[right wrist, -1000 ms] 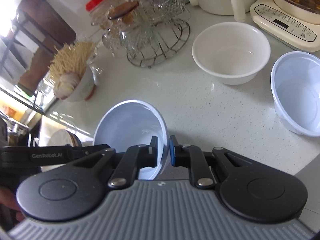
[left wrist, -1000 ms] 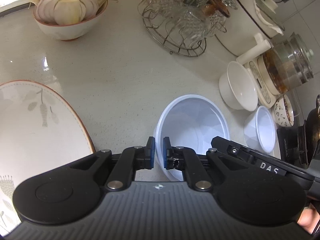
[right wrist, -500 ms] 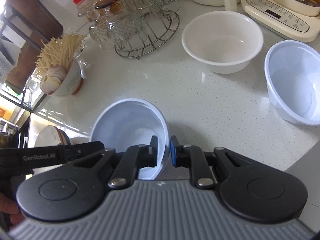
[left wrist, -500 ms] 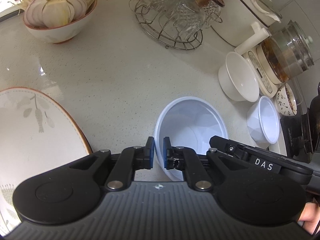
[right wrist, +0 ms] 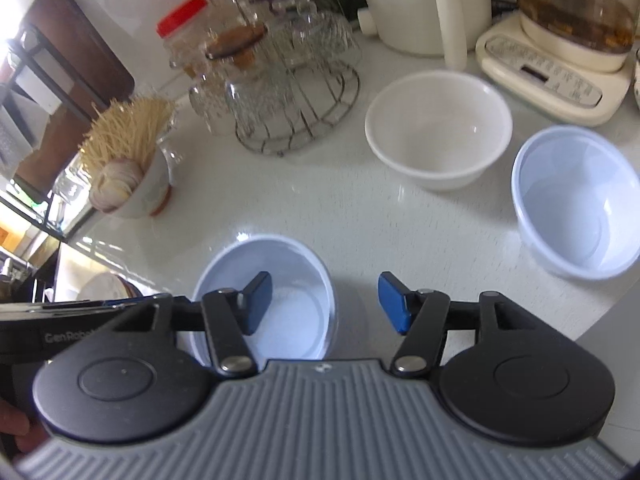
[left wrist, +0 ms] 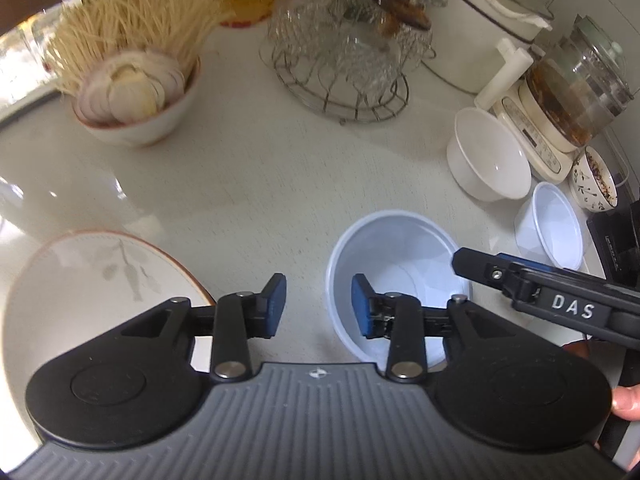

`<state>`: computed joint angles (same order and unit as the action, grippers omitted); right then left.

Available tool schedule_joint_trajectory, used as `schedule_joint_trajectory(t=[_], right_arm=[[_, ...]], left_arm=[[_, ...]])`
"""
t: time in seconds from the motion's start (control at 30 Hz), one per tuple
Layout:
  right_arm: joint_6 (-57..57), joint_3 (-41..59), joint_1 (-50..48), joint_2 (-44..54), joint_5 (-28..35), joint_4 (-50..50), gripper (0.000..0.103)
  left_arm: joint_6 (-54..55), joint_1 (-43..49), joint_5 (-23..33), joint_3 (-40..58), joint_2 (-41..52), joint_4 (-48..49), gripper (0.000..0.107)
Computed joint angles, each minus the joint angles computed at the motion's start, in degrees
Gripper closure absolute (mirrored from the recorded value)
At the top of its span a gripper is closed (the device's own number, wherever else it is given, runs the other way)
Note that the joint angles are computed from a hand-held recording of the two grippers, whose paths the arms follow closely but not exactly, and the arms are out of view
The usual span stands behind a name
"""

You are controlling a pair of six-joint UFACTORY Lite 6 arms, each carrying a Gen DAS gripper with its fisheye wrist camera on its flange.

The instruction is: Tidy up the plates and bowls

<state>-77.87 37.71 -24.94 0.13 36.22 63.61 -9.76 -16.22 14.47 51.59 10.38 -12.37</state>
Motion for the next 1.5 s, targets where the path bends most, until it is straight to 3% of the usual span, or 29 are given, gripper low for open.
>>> schedule_joint_trajectory(t=[0.23,0.4,0.53,1.07,1.2,1.5], right_arm=[[-2.19,-0.21,-4.38,-5.88,2.01,0.66,0.042],[-4.64,-0.05,-9.46,-9.15,4.30,1.84,0.042],[-5.44,0.61,-13.19,-10.65,6.18,1.92,0.042],[-10.31,-0.39,-23.98,-13.10,6.66,3.80,0.041],[-11.50,-0.33,-26.50,-11.83,6.21,4.32,0.041],[-13.49,-0.31,-32.01,-7.04,4.21,6.75,0.041]], left_arm=[[-14.08,-2.88,1.79,2.10,-4.28,15.56,0.058],[-31.83,-7.68,2.41,4.72,-5.43,34.39,0.057],[-35.21,-10.59,3.11,7.50,-4.89,39.01,0.057],[-24.51,-16.85,1.52,16.59,1.76,30.13,0.057],[-14.70,-17.27,2.36,19.91,4.51,20.70,0.057],[-4.15,-18.25,6.40,28.62,11.62,11.35,0.057]])
